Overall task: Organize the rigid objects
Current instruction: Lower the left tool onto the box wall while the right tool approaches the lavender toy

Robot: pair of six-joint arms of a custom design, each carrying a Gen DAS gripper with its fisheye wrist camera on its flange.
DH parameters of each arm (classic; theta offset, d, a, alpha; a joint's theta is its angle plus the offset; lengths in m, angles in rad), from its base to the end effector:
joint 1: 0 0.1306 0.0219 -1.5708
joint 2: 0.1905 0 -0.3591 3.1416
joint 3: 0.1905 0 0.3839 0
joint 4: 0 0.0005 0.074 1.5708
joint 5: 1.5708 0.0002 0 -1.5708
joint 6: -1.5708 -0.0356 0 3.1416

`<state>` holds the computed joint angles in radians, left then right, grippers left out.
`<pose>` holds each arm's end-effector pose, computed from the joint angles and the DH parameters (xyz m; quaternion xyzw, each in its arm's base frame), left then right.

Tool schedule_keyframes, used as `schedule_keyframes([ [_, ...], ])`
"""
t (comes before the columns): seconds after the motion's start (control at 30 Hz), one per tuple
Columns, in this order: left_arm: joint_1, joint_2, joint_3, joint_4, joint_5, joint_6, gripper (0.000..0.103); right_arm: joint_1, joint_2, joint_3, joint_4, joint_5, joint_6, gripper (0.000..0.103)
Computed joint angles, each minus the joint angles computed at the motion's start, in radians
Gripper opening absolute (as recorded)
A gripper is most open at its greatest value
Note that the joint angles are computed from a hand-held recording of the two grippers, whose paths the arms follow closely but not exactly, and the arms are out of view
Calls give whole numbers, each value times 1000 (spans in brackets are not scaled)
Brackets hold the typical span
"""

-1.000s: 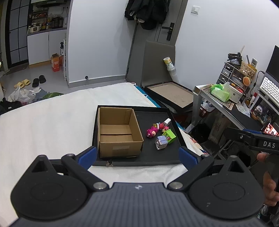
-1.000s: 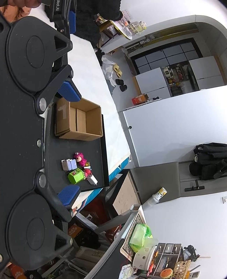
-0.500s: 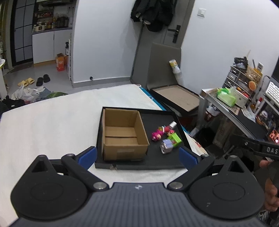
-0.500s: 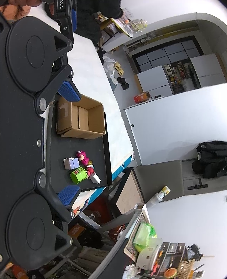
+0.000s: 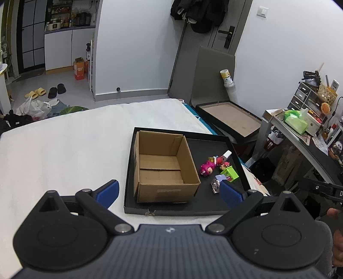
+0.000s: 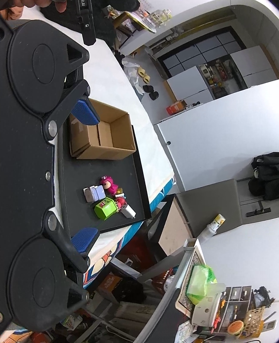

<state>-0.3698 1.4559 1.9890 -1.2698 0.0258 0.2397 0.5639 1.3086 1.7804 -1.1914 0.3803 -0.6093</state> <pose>0.4290 -0.1678 0.6100 0.0646 0.9119 -0.1328 0.3828 0.3611 0.2121 0.5925 0.0983 0.8924 0.0810 0.4329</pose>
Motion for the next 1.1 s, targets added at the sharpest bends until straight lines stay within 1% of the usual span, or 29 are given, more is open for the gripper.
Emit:
schedule_keyframes([
  [0.07,3,14,4,3,-1,0,99,-8,4,-7,9,-17,-5,103],
  [0.2,11,39,8,12,0,9,99,-25,15,-16,15,-19,-17,103],
  [0.37,22,71,18,20,-4,29,99,-43,16,-43,45,-21,-32,103],
  [0.53,33,106,34,21,8,43,99,-61,21,-63,76,-36,-35,103],
  [0.67,42,138,55,17,19,54,98,-75,37,-64,77,-43,-45,103],
  [0.8,49,168,65,22,22,64,98,-84,48,-74,85,-26,-53,103],
  [1.03,63,214,75,28,21,95,97,-109,54,-113,137,-23,-76,103],
  [1.1,66,231,84,30,21,106,96,-122,52,-131,165,-28,-76,102],
])
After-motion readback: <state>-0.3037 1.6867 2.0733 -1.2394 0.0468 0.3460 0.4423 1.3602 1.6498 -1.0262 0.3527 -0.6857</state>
